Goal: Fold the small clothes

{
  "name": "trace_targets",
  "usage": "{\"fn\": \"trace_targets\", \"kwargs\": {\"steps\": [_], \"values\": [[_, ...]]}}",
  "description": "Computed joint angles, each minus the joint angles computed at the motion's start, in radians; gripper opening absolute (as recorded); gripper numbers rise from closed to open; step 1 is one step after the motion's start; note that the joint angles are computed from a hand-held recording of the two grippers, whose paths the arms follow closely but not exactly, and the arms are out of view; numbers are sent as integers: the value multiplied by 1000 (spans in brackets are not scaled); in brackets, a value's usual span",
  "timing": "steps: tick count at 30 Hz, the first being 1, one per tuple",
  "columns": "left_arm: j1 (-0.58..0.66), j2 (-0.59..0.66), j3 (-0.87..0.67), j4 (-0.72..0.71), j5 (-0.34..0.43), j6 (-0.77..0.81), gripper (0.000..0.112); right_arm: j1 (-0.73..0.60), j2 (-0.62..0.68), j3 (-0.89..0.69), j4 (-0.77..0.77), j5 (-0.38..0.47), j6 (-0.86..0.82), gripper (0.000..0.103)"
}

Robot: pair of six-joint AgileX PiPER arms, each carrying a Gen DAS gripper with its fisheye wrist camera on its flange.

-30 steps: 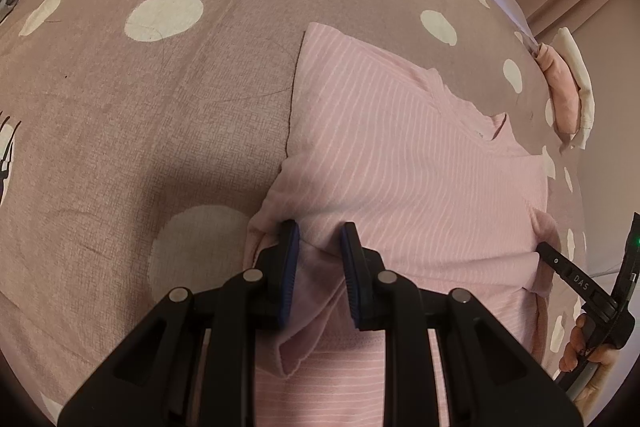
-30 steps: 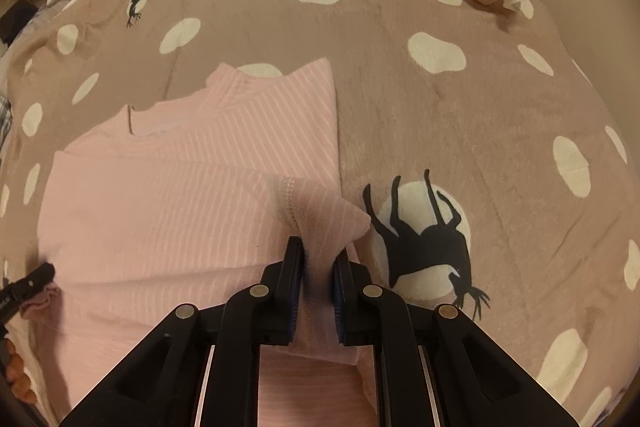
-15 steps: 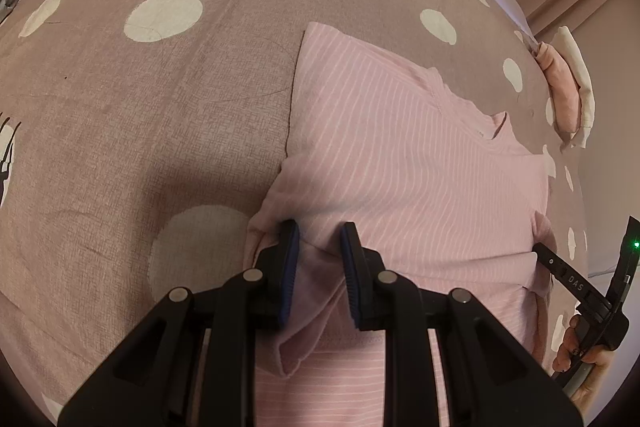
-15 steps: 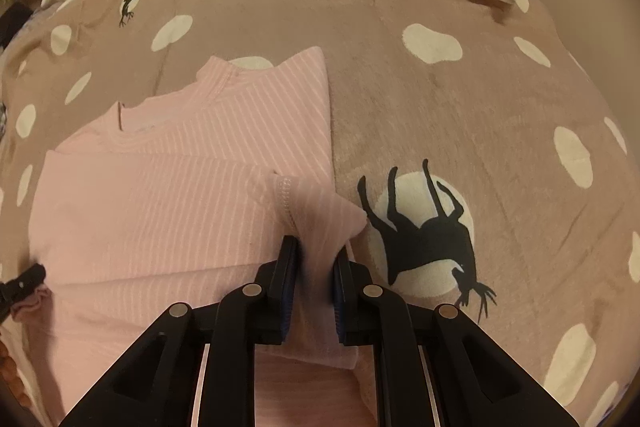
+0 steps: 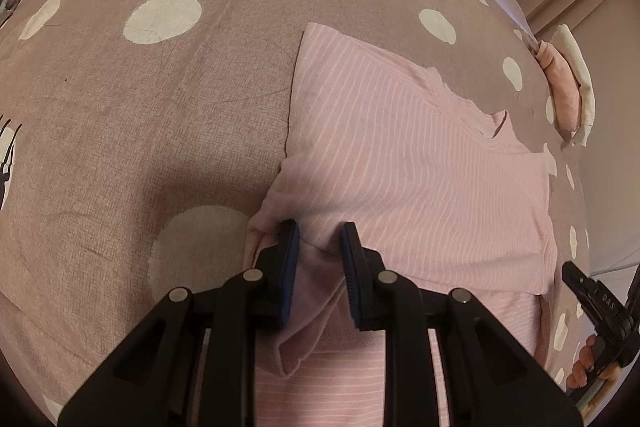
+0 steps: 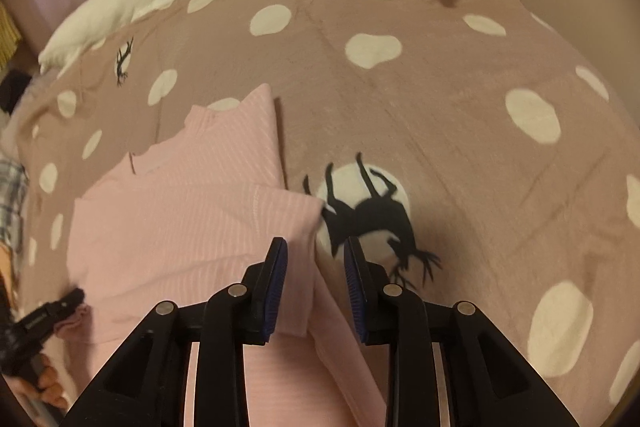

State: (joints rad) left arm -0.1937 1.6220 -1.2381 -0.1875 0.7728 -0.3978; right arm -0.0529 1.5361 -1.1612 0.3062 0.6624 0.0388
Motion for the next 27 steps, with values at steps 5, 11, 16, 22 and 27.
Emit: {"fn": "trace_targets", "kwargs": {"steps": [5,11,16,22,27], "values": [[-1,0,0,4,-2,-1,24,-13,-14,57,151,1,-132,27],[2,-4,5,-1,-6,4,24,43,20,79,82,-42,-68,27],[3,-8,9,-3,-7,6,24,69,-26,102,-27,-74,10,6],[5,-11,12,-10,-7,10,24,43,-84,107,1,-89,-37,5],[3,-12,13,-7,-10,12,24,52,-14,95,-43,-84,12,5]]}}
